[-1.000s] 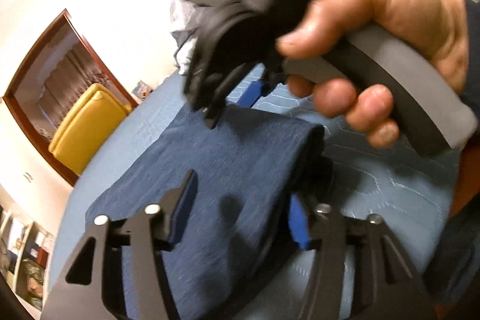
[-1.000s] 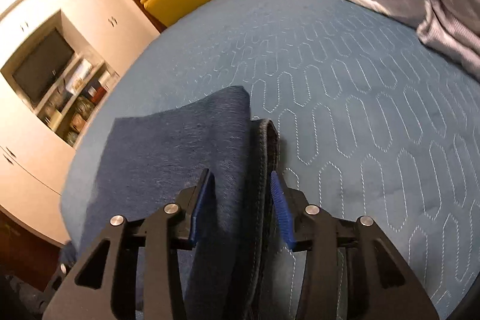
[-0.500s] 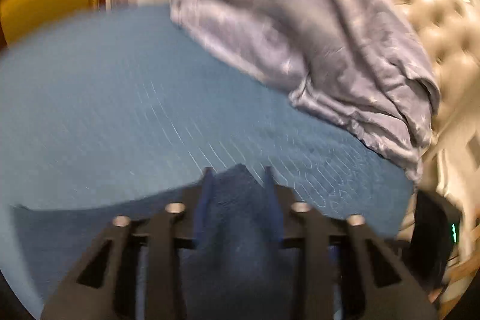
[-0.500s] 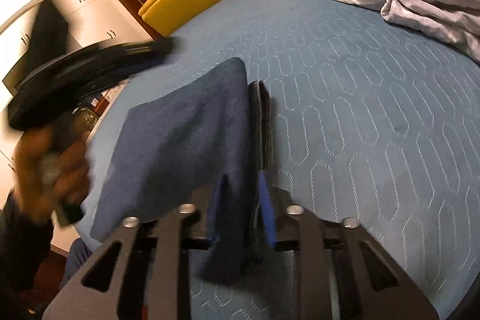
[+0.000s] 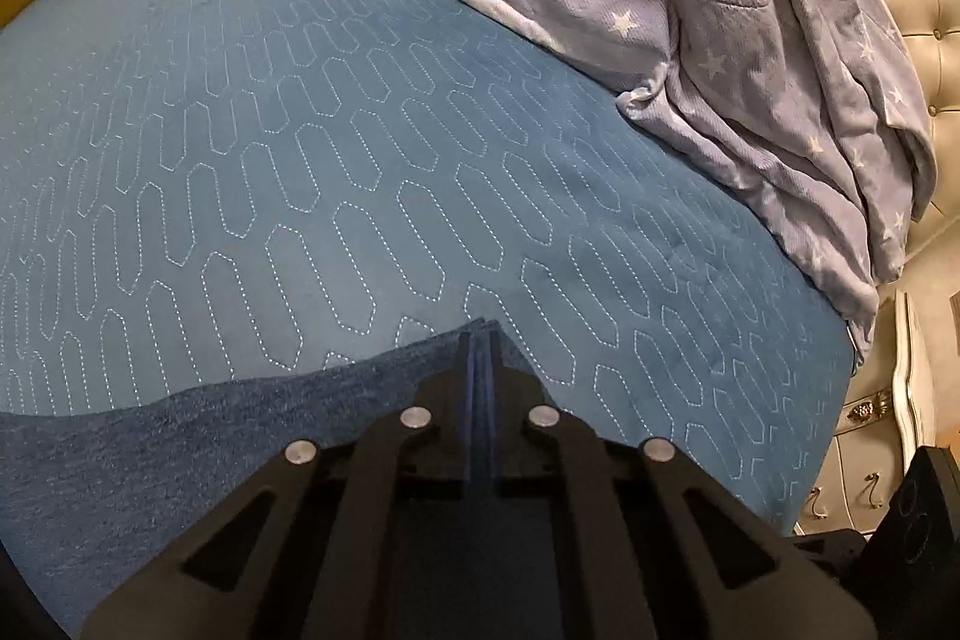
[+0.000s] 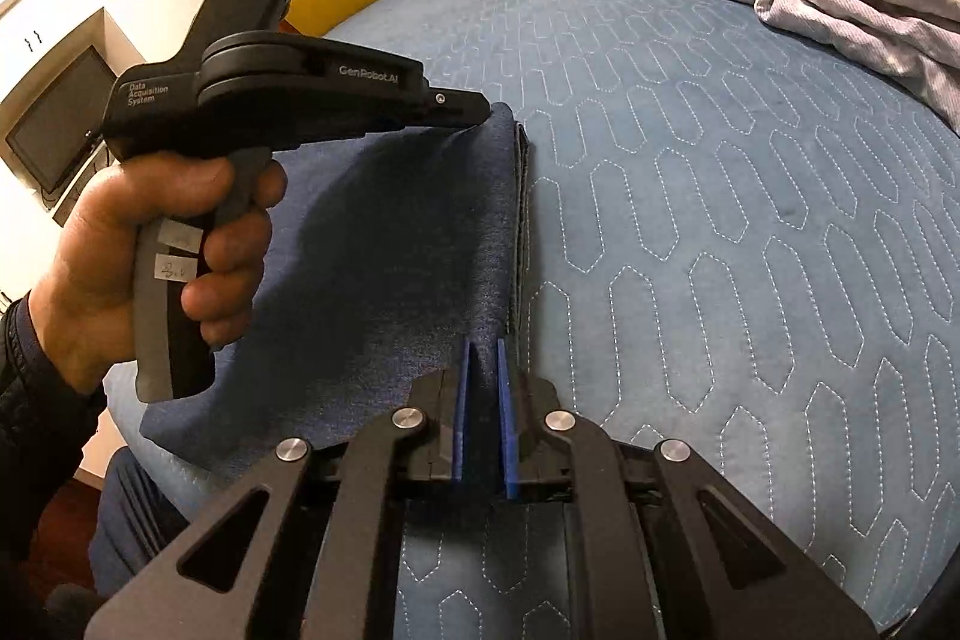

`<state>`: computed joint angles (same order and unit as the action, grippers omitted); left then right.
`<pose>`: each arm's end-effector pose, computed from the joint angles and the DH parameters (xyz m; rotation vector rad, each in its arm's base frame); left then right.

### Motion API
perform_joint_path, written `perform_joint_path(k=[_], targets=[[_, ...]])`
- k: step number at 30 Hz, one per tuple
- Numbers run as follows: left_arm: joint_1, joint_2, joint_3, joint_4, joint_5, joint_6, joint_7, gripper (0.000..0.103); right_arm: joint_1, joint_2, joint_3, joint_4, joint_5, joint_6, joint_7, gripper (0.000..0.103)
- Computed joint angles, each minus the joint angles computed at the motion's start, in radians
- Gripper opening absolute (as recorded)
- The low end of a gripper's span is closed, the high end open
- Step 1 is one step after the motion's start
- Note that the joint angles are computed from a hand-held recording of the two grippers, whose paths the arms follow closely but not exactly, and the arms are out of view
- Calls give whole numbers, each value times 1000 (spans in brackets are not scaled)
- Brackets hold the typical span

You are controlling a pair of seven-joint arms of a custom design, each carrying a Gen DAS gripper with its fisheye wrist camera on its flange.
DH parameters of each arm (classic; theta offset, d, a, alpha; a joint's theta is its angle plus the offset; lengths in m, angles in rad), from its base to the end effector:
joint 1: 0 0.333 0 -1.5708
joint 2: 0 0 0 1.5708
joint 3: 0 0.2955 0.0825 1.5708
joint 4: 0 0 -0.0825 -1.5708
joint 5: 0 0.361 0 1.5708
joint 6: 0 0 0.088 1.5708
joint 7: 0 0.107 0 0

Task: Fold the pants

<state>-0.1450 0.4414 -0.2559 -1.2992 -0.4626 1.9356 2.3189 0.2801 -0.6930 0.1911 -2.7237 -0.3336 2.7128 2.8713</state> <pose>0.6250 -0.2595 0.5153 0.8219 -2.7523 0.8431 0.3248 0.1823 0.4915 -1.1671 2.1414 -0.3814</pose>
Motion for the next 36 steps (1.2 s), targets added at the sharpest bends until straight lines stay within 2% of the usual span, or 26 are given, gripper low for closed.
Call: perform_joint_path(k=[4, 7, 8, 10, 16, 17, 19, 21, 24, 26, 28, 30, 34, 36], targets=[[6, -28, -4, -49, -24, 38, 19, 5, 5, 3, 1, 6, 6, -9, -2, 10], [51, -103, -8, -125, -114, 59, 57, 5, 4, 10, -5, 13, 6, -8, -9, 10], [68, -136, -3, -160, -148, 67, 77, 10, 4, 14, -7, 15, 7, -7, -12, 10], [82, -203, 17, -242, -171, 106, 111, 14, 3, 20, -10, 20, 9, -7, -17, 10], [103, -393, 87, -533, -144, 245, 262, 14, -1, 22, -1, 25, 6, -20, -14, 10], [104, -425, 95, -584, -148, 271, 296, 17, -1, 24, 1, 30, 6, -27, -13, 10], [99, -471, 106, -666, -167, 326, 373, 20, 0, 28, 6, 37, 3, -38, -10, 11], [90, -481, 114, -692, -183, 357, 417, 20, 0, 35, 8, 45, 2, -49, -5, 12], [88, -475, 124, -673, -161, 338, 393, 23, 1, 43, 11, 60, -7, -72, -5, 13], [89, -502, 131, -689, -175, 346, 406, 40, 3, 42, 11, 63, -10, -78, -2, 13], [95, -549, 150, -729, -223, 353, 470, 48, 0, 41, 16, 70, -19, -92, 3, 13], [99, -569, 161, -752, -217, 359, 481, 48, -23, 39, 45, 90, -53, -118, 25, 14], [112, -595, 180, -795, -172, 341, 492, 48, -107, 20, 152, 155, -209, -220, 143, 17], [110, -606, 184, -818, -180, 359, 519, 50, -103, 26, 152, 172, -262, -214, 164, 17]])
